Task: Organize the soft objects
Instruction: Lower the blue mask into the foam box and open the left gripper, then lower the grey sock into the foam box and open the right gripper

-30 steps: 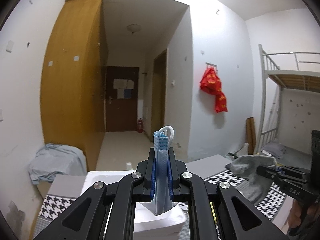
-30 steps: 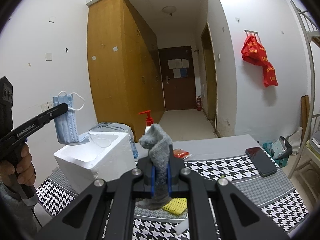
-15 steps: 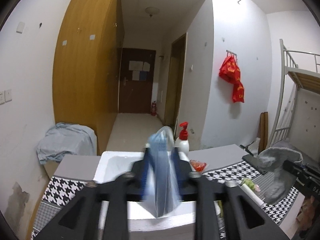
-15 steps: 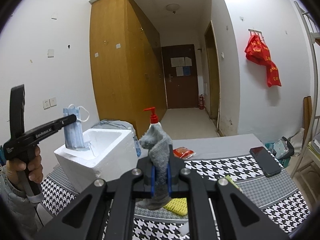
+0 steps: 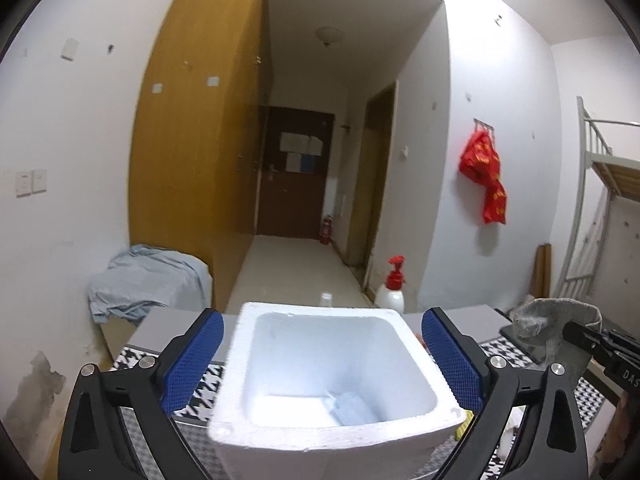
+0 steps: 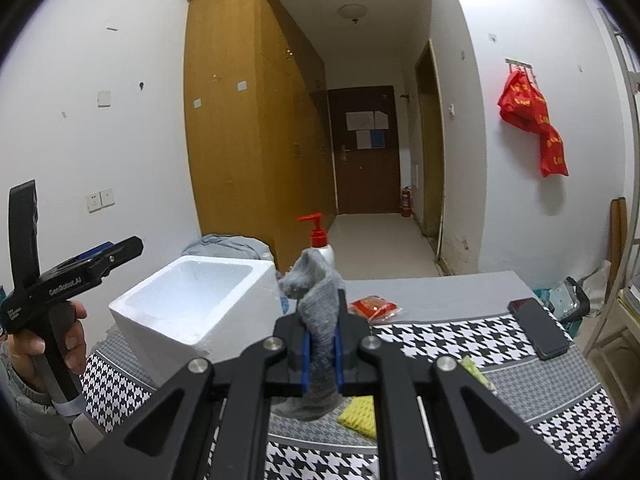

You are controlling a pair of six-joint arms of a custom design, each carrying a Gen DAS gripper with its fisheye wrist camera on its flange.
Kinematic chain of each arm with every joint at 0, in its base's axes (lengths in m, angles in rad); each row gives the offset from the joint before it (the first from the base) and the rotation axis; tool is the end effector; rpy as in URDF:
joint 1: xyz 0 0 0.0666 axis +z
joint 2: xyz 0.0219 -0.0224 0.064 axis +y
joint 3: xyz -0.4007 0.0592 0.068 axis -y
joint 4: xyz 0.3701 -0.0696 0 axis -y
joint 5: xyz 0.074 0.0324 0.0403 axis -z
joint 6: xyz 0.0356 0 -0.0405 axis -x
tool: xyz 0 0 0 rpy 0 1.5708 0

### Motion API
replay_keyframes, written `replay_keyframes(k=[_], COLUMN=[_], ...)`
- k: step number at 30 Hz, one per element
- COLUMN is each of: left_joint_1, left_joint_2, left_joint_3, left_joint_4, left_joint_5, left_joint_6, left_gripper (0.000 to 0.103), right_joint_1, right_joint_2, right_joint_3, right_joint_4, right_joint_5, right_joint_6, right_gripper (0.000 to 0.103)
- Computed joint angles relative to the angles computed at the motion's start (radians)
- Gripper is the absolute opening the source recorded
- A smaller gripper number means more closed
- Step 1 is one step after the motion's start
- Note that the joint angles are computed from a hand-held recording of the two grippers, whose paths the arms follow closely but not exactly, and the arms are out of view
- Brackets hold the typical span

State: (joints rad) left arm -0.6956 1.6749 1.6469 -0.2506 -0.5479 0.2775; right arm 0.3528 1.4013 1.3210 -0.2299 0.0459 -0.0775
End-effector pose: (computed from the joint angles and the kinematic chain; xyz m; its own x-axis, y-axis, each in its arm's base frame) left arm 0.4733 -0.3715 0.4828 -0.2476 -0.0979 -0.9639 0.0985 0.9872 -0.1256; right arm 0.4648 0.1690 0.4737 -0.3091 -0.0314 -0.9505 -0.2811 0.9578 0.0598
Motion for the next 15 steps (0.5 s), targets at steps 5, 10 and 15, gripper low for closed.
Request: replay_keyframes(k=[5, 10, 15], left_joint_1=[-0.002, -0.014, -0.025], left_joint_2=[-0.029, -0.056, -0.072], left_joint_3=[-0.024, -0.052, -0.084], left_joint_4=[0.012, 0.022, 0.043], left_joint_5=[-0.029, -0.062, -0.128], left_joint_6=[-0.023, -0.040, -0.052], left_gripper=[0.100, 0.100, 0.100], right_joint_1=[0.011, 0.021, 0.034], right_joint_2=[0.015, 0.035, 0.055], right_joint_3=[0.026, 0.058, 0.088], right_joint_4=[0.001, -0.014, -0.031], right_joint_5=[-0.017, -0.035, -0.059], right_joint_6=[0.013, 0.014, 0.027], right_gripper=[0.012, 0.012, 0.012])
